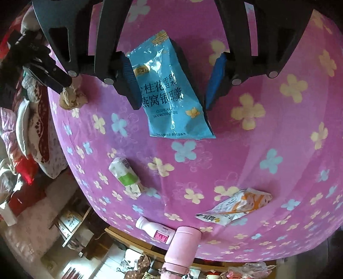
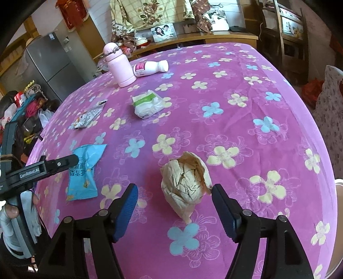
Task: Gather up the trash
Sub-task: 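Grasp the crumpled paper ball with the right tool while the left tool lifts the blue packet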
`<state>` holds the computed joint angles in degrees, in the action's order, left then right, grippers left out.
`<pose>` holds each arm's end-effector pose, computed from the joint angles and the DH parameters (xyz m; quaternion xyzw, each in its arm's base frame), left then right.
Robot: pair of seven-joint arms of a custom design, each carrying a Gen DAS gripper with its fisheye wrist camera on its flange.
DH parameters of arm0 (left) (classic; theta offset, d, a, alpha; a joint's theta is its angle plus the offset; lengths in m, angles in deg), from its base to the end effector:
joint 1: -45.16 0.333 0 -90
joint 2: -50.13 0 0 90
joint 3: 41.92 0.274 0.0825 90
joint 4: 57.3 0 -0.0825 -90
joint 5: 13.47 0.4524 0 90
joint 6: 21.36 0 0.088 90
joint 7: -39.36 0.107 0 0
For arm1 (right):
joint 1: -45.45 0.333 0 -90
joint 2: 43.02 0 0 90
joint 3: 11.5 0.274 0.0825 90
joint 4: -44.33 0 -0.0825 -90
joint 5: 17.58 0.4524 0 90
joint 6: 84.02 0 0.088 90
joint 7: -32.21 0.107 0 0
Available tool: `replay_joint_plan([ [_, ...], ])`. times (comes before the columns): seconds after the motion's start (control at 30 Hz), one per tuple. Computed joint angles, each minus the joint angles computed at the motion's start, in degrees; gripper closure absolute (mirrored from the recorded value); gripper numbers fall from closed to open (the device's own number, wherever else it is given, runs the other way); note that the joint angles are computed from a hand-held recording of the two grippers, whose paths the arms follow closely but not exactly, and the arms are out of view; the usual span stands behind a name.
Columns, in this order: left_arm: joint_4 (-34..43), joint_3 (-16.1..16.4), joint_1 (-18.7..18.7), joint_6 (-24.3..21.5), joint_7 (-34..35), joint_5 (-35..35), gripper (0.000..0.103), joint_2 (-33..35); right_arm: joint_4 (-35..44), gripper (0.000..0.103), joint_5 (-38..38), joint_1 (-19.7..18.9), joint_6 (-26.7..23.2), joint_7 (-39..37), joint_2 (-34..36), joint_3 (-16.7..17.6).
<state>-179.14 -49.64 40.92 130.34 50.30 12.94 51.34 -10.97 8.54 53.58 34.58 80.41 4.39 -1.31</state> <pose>0.6231 -0.1440 0.3737 -0.8914 0.3517 -0.2426 0.1512 0.7987 0.2332 0.3742 -0.8840 0.3545 0.0306 0.3033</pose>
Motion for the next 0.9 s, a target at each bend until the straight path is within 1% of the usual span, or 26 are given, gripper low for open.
replay_joint_plan([
  [0.1, 2.7, -0.1, -0.5, -1.6, -0.2, 0.9, 0.044, 2.5, 0.3, 0.033, -0.1, 0.1, 0.3, 0.1, 0.4, -0.1],
  [0.17, 4.2, 0.2, -1.1, -1.8, -0.8, 1.9, 0.044, 4.0, 0.8, 0.032, -0.3, 0.3, 0.2, 0.4, 0.7, -0.1],
  [0.23, 5.3, 0.6, -1.6, -1.6, -1.2, 2.8, 0.038, 5.0, 1.7, 0.032, -0.6, 0.4, -0.2, 0.5, 1.3, -0.1],
  [0.33, 8.0, 1.0, -2.7, -2.8, -0.8, 4.2, 0.037, 7.2, 2.5, 0.032, -1.0, 0.5, -0.6, 0.7, 2.0, -0.2],
  [0.4, 11.1, 0.8, -3.2, -5.5, 2.3, 2.6, 0.037, 9.5, 3.4, 0.032, -1.2, 0.6, -1.0, 1.0, 2.6, -0.3],
  [0.47, 13.1, 0.9, -3.7, -6.3, 5.1, 1.2, 0.036, 11.5, 4.9, 0.032, -1.4, 0.7, -1.6, 1.6, 3.7, -0.3],
  [0.53, 14.3, 1.8, -5.0, -8.4, 4.5, 3.5, 0.036, 12.1, 6.0, 0.032, -1.6, 0.7, -2.1, 1.9, 4.5, -0.3],
  [0.57, 14.3, 1.9, -5.0, -8.2, 4.7, 3.2, 0.036, 12.2, 6.6, 0.032, -1.7, 0.7, -2.4, 1.9, 4.9, -0.3],
  [0.67, 12.6, 2.5, -4.8, -5.4, 3.8, 2.6, 0.036, 11.4, 8.0, 0.032, -2.1, 0.8, -2.8, 1.6, 5.8, -0.3],
  [0.77, 12.3, 2.6, -4.9, -4.8, 4.1, 2.6, 0.038, 11.3, 8.5, 0.032, -2.5, 1.2, -2.3, 1.0, 6.3, -0.3],
  [0.83, 11.7, 2.6, -5.0, -4.3, 3.8, 2.9, 0.043, 10.9, 8.0, 0.032, -2.7, 1.4, -1.4, 0.5, 6.2, -0.2],
  [0.87, 11.3, 2.5, -4.9, -3.5, 4.0, 2.6, 0.044, 10.7, 7.2, 0.034, -2.8, 1.5, -0.5, 0.1, 6.0, -0.3],
  [0.9, 10.9, 2.4, -4.9, -3.1, 4.0, 2.4, 0.048, 10.3, 6.4, 0.045, -3.1, 1.7, 0.2, 0.1, 5.6, -0.5],
])
